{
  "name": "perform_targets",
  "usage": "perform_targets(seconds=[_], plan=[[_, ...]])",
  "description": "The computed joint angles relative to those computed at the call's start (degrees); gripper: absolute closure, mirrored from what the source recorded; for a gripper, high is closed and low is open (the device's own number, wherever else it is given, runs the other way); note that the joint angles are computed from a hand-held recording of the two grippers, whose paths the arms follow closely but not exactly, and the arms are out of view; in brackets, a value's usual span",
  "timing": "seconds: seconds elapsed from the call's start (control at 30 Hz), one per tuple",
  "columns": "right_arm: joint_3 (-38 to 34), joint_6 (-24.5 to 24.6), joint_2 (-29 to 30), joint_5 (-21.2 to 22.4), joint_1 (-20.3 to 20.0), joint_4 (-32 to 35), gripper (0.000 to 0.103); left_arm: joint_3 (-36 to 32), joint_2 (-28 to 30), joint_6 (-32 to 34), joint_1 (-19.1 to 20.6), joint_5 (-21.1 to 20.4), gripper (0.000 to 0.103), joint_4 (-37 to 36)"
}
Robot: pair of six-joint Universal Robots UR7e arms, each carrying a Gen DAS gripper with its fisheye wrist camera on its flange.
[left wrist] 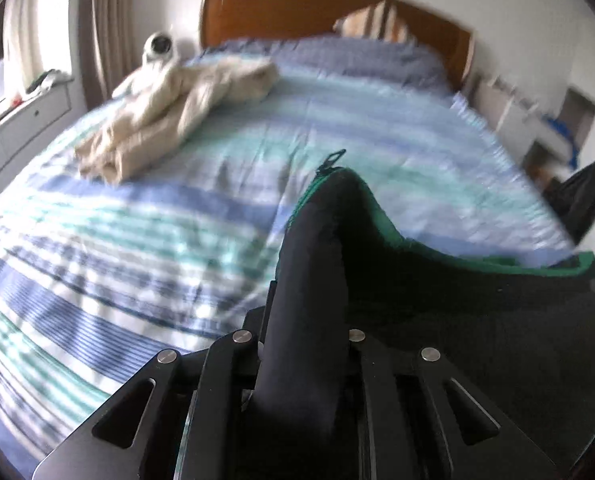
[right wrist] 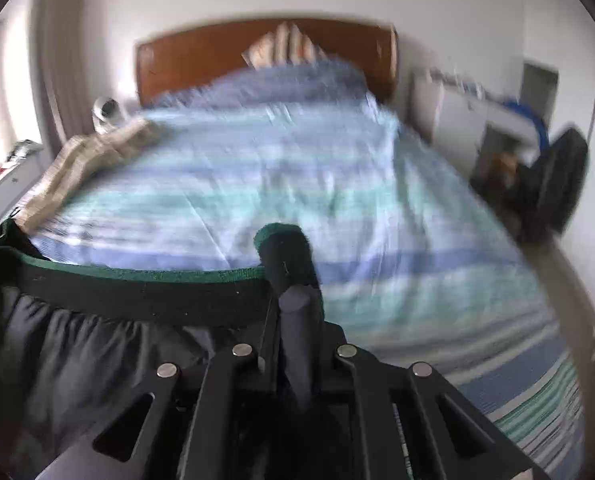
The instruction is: Fold large clothes
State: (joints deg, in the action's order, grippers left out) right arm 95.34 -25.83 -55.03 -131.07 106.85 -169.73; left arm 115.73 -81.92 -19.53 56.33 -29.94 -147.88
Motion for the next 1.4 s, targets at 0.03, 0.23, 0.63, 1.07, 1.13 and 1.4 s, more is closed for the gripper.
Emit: perform_targets(seconds=[0.03,0.23,0.63,1.07,1.13,1.4], plan=[[0.3,1.8,1.1,-0.4,-1.8,1.4,0.092,0.0,1.5,0.1,1.6,-0.3,0.084,-0.6],[3.2,5.4,1.4,9.8,-7.2,-2.8,0.089,5.0,2.4,4.5,6.9,-7.4,0.067,-17.3],[5.7,7.0,0.6,17.2,-10.0,-6.5,0.089,5.5,3.5,5.6,9.8,-13.6,0.061,-24.2],[6.3,7.3,0.0,18.5,-10.5,-6.9,0.089,4.9,3.9,5.5,10.1,-13.8,0.061,-23.5],[6.4,7.5,-0.1,18.8,-10.6,-6.9,0.089,4.7,3.9,5.3,10.2,-13.7,0.061,-23.1],[6.7,9.6,-1.2,21.8,-11.6,-5.1,0.089,3.0,4.0,3.8,10.2,-13.2,0.057,-19.0]])
